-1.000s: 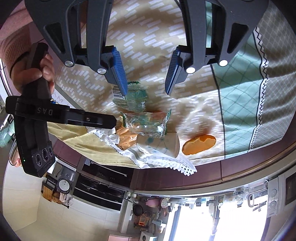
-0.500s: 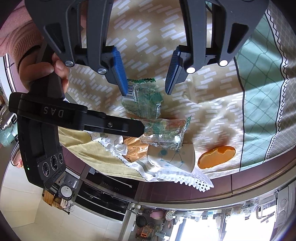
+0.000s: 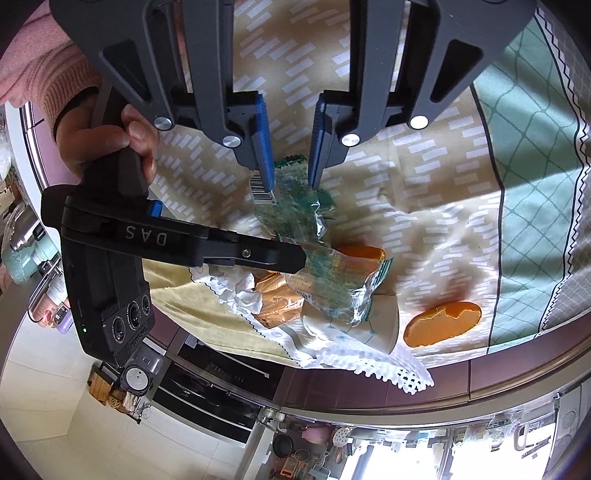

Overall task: Collect trash
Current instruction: 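Grasp a clear green-edged wrapper with the left tool while the right tool grasps a barcode wrapper, then carry both clear plastic wrappers with both tools over the teal bin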

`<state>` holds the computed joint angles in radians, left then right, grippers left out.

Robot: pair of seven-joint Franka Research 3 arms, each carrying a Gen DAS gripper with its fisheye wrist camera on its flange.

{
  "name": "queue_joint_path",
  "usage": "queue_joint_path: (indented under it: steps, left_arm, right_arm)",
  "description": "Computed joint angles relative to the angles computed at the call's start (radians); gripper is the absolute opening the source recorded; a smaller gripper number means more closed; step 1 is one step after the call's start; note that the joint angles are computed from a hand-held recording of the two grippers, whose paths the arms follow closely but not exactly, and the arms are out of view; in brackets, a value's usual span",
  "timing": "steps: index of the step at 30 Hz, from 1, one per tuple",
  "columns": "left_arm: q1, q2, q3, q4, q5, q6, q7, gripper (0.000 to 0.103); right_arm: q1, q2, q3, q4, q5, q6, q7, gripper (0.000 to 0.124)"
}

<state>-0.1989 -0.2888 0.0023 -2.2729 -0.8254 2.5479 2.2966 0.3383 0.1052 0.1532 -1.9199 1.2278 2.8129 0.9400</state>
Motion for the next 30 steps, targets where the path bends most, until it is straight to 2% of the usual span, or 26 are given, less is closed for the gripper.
queue_joint_path:
  steps: [6,18,24,27,30]
  left_arm:
    - [-0.007,-0.025,0.007,-0.015,-0.016,-0.003,0.028,0.003]
    - [-0.012,-0.088,0.035,-0.064,-0.034,0.011,0.046,0.001]
    - [-0.014,-0.14,0.069,-0.101,-0.014,0.022,0.037,0.001]
    - [-0.01,-0.146,0.087,-0.11,-0.002,0.014,0.02,0.003]
    - [0.003,-0.124,0.094,-0.1,0.013,-0.007,-0.012,0.019]
  right_arm:
    - [0.002,-0.025,0.001,-0.019,0.066,0.006,-0.071,0.021]
    - [0.022,-0.083,-0.022,-0.065,0.15,0.017,-0.157,0.02]
    - [0.029,-0.081,-0.025,-0.058,0.155,0.009,-0.168,0.02]
    - [0.032,-0.077,-0.024,-0.054,0.146,0.004,-0.166,0.02]
    - [0.032,-0.07,-0.023,-0.051,0.139,-0.003,-0.159,0.02]
